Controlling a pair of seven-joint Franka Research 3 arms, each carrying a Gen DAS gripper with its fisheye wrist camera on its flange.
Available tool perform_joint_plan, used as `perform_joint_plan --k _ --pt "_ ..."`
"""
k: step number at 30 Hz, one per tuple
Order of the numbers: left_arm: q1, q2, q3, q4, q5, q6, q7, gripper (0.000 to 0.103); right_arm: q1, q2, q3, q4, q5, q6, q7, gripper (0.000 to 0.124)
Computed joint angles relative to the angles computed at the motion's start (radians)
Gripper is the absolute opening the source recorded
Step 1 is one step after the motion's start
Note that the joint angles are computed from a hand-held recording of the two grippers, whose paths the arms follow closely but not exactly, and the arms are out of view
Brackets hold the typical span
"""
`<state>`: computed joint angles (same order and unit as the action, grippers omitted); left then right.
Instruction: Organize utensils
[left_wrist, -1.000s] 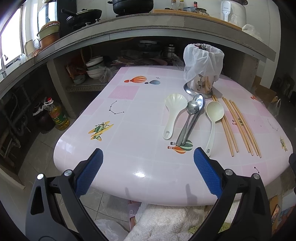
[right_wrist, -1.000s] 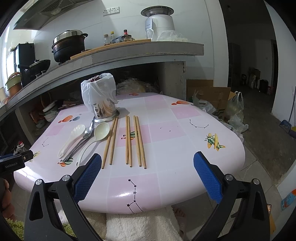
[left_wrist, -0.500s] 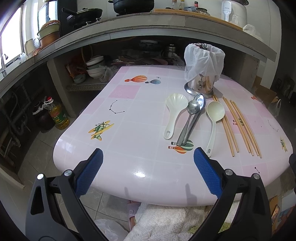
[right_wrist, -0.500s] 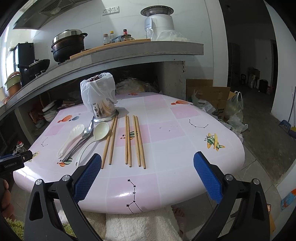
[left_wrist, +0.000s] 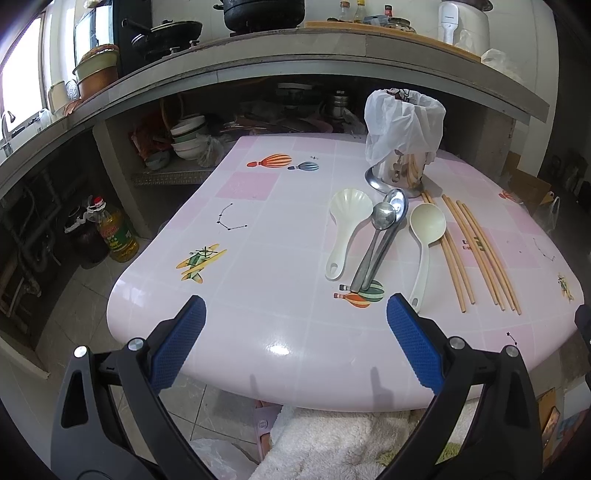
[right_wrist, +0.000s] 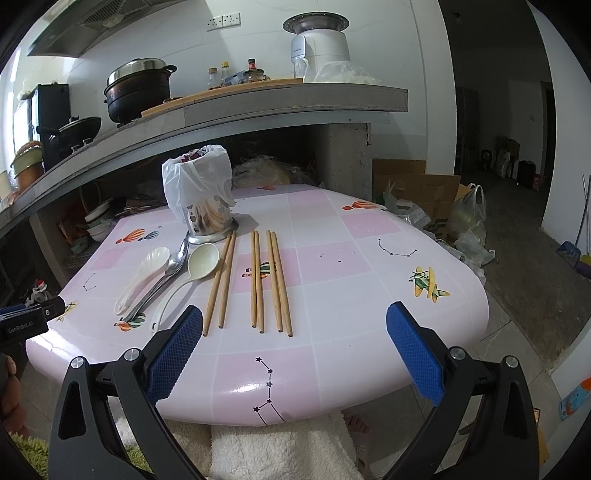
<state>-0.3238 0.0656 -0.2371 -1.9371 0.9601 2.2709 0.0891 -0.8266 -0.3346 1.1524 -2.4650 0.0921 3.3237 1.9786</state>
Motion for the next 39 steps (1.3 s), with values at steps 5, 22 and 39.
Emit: perform_joint_plan --k 5,22,39 --pt "-0.001 0.000 0.000 0.000 0.001 0.001 -0.002 0.095 -0.004 0.000 0.004 -0.001 0.000 0.003 -0.001 0.097" --pt "-0.009 0.011 0.001 0.017 -0.006 -0.009 0.007 0.095 -0.008 -0.002 0.011 -0.002 0.005 0.006 -0.004 0.097" --pt "-0.010 0.012 0.002 0.018 -0.005 -0.009 0.005 0.095 -0.015 -0.006 0.022 0.001 0.001 0.002 0.003 0.097"
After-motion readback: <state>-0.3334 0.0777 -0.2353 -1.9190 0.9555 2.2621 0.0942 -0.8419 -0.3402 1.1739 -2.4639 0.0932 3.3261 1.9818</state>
